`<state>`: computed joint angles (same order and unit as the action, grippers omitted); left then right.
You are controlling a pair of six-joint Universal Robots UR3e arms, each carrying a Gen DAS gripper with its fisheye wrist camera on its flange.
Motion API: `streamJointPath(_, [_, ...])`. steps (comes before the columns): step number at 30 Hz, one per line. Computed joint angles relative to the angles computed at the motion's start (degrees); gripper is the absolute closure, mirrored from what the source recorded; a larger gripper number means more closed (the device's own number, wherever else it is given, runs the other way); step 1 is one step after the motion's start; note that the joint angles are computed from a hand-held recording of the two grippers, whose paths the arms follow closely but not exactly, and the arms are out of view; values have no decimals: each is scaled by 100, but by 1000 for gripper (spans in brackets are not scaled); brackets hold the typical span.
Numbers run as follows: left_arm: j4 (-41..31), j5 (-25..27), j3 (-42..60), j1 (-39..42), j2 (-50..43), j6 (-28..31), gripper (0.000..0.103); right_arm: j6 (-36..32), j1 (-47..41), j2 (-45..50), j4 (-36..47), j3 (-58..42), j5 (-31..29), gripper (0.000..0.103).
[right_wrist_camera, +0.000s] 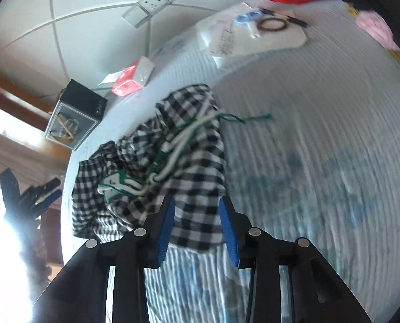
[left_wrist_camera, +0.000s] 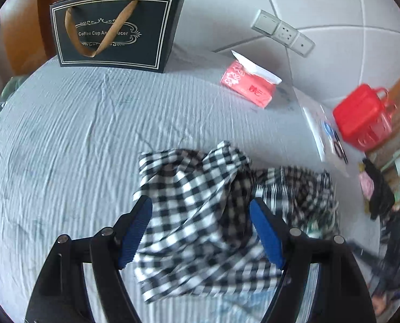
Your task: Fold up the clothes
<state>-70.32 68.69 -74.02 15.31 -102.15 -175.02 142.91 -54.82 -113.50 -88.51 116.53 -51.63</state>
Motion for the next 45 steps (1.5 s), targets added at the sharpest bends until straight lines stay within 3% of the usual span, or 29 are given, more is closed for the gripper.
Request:
streamJointPath(6, [177,184,861,-661,-1249,-692,30,-502,-558,-400,703,225,-51,68])
streamJointPath(7, [-164,-41,1059,-711,-1495,-656,46,-611,-665,-460,849,227,-67,68])
streamJointPath(9, [-567,-80,1011,-907,-1590,-307,55,-790,-840,-539,1037,242,-120,68])
streamJointPath(13, [-405,385,-188,-1144,-789,622,55,-924,-971,-576,1108,296,-174,68])
streamJointPath(17, [-548,253,-954,-676,153,1125,55,-846,-776,-536,979,263,-165,68])
streamJointPath(20, [-542,229,-1196,-210,793,1059,36,-642,-342,-505,878,116,45,64])
streamJointPath(21, [-460,303,-1258,-62,962,981,31,-488,-90,-471,756,51,139,63])
streamJointPath(26, [148,1330,-1395,92,966,600,31,791,1586,-68,-433,-328,437,62])
streamJointPath(28, [173,1243,-1479,237,900,611,31,1453,2307,230,-1167,-485,373,58])
streamJointPath(32, [320,1043,-1640,314,685,666,31,3037,4117,1445,-3037,-1159,-374,54])
streamJointPath(35, [432,1062,-1721,273,486,753,31,3907,4897,2347,-3805,-1749,-905,54])
streamJointPath(38, [553,1169,-1760,193,233,812,31,4717,5430,3311,-4121,-2538,-1515,48])
streamJointPath(40, [574,1218,-1720,168,98,826,31,4787,5645,3911,-3969,-3030,-1783,44])
streamJointPath(41, [586,1259,-1690,149,29,825,31,4797,5725,4182,-3925,-3237,-1866,55])
streamJointPath(43, [661,1355,-1667,116,-59,820,31,4506,5742,4201,-3438,-3343,-2105,95])
streamJointPath(45, [740,1431,-1651,59,-95,839,31,4245,5548,3885,-3311,-2990,-2130,95])
